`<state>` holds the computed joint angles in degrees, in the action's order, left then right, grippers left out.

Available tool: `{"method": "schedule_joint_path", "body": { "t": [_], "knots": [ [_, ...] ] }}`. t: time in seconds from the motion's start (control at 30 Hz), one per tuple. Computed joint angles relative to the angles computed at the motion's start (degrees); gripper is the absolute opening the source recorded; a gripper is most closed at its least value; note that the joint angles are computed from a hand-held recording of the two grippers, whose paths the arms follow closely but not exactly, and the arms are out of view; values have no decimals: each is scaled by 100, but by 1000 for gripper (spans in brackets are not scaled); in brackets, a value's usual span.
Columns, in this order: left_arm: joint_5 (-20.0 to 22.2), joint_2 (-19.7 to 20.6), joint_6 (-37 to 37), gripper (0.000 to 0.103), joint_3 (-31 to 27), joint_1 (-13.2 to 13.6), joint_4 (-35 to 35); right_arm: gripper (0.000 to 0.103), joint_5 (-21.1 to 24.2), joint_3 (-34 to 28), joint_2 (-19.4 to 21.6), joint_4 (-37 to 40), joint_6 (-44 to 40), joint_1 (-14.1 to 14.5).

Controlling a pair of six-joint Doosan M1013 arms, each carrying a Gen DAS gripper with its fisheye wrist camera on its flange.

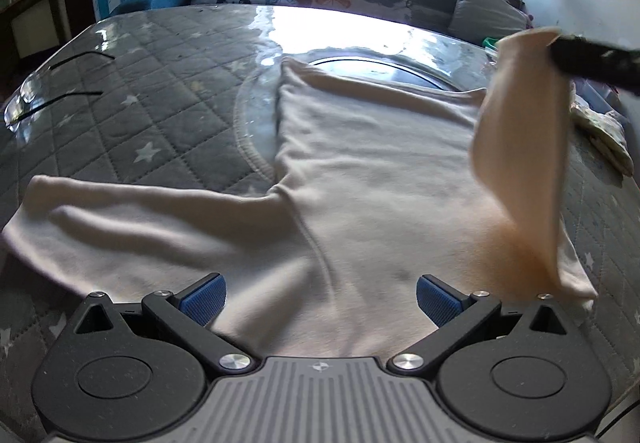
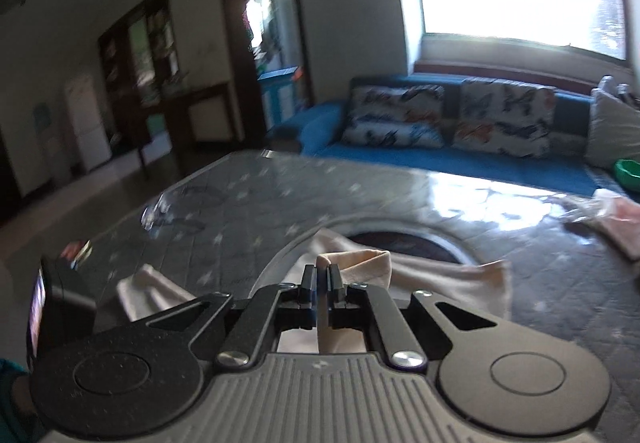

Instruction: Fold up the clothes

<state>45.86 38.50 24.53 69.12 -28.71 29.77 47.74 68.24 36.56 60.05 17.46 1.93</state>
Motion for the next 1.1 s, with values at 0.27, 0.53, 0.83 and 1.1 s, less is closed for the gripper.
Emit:
{"method": "schedule_joint_path", "body": {
  "t": [0.27, 0.53, 0.83, 1.1],
  "knots": [
    [19, -34, -157, 103, 58, 44, 21, 11, 342, -134, 133, -284, 165, 67],
    [40, -16, -134, 103, 12, 41, 56, 18, 279, -197, 95, -520, 44, -35],
    [-178, 57, 132, 85, -92, 55, 66, 27, -62, -178, 36, -1761, 327, -291],
    [-204, 152, 213, 57, -179, 26, 334, 29, 70, 22, 32, -2812, 492, -467]
  ]
}}
